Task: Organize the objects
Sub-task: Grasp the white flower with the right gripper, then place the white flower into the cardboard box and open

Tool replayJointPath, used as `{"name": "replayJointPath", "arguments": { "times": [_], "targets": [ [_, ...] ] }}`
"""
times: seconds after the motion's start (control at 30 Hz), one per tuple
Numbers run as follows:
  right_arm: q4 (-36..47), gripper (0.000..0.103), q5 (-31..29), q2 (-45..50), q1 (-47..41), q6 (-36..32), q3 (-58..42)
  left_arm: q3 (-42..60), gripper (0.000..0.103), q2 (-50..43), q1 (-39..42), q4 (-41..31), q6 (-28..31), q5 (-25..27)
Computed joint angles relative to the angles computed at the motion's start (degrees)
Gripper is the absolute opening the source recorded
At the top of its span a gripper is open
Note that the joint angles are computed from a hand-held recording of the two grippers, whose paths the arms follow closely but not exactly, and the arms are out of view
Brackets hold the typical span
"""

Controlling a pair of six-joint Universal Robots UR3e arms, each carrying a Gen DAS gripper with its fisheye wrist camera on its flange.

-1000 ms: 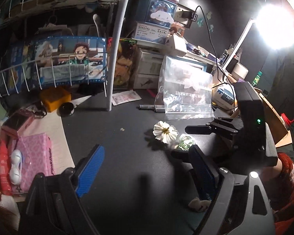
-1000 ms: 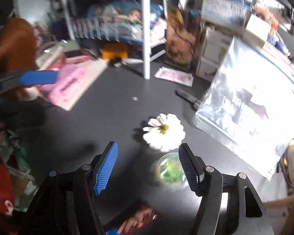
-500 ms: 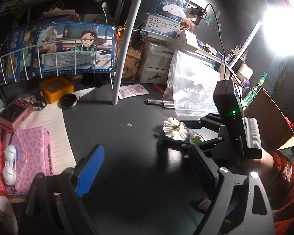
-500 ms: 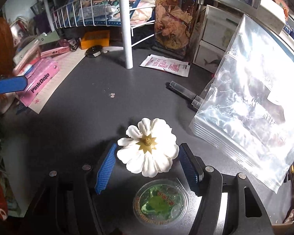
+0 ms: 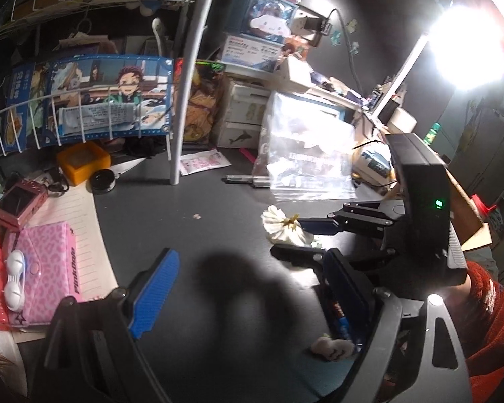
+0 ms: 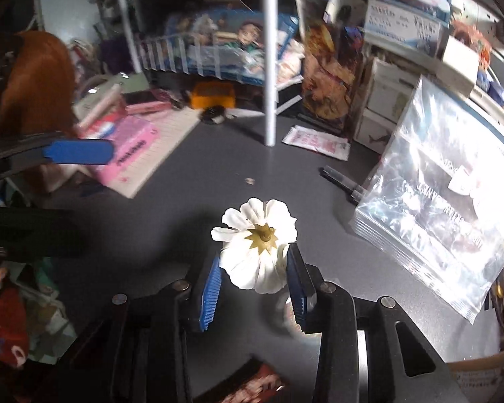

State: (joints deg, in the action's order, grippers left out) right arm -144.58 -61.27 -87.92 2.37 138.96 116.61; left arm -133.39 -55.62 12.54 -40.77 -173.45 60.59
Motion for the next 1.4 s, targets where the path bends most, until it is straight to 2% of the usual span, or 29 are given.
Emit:
{"name": "replayJointPath", "arguments": {
  "times": [0.2,0.27,0.37,0.43,0.5,0.53,0.6,0.67,0.7,0.83,0.93,1.13,1.3,1.33,1.4],
  "targets": [
    [14.2,0.032,7.9,-21.6,-5.9,-9.7,6.5,4.2,0.084,1.9,-3.4,-3.8,-1.1,-4.3],
    [21.4,0.032,10.8,-28.7,-9.4,-13.5,7.2,6.6,0.074,0.4,-6.4,-3.2,-2.2,-4.4],
    [37.1,0.032,16.0,-39.1,-17.6,-22.9,5.7,11.3,0.062,-3.8,-12.9,-0.3,-5.1,-1.4],
    [51.9,0.032,19.9,-46.1,-26.1,-32.8,2.9,14.9,0.054,-7.2,-17.2,1.6,-6.9,0.9],
    [63.3,0.032,22.3,-49.1,-32.8,-41.1,-0.5,18.8,0.046,-11.0,-21.3,3.1,-8.3,3.6],
    [72.3,0.032,23.7,-50.4,-37.9,-47.8,-3.3,21.4,0.042,-13.3,-23.6,3.5,-8.9,4.8],
    [90.7,0.032,25.0,-51.3,-48.0,-61.9,-10.2,26.3,0.038,-17.7,-27.3,4.0,-9.6,6.4],
    [102.3,0.032,25.0,-50.2,-55.2,-71.6,-15.4,31.8,0.033,-22.5,-30.7,4.1,-10.1,7.4],
    [110.6,0.032,24.5,-49.1,-60.7,-78.7,-19.2,34.5,0.032,-24.9,-32.1,4.0,-10.4,7.9],
    [124.2,0.032,22.1,-44.7,-73.2,-92.0,-26.8,47.8,0.029,-35.9,-37.0,1.4,-10.9,8.5],
    [125.3,0.032,21.2,-41.5,-78.1,-94.2,-29.1,59.2,0.029,-44.6,-40.7,-2.0,-10.8,9.5],
    [110.3,0.032,21.8,-36.2,-76.3,-83.4,-26.2,82.1,0.029,-60.6,-45.6,-11.7,-10.5,10.2],
    [102.1,0.032,20.8,-33.4,-75.5,-77.9,-24.0,94.2,0.029,-68.9,-47.4,-18.1,-10.4,10.2],
    [101.1,0.032,20.7,-33.3,-75.3,-77.2,-23.5,95.5,0.03,-69.8,-47.6,-18.8,-10.3,10.3],
    [100.9,0.035,19.9,-33.3,-75.9,-77.6,-23.1,97.4,0.042,-70.9,-47.8,-20.1,-10.0,10.5]
  ]
}}
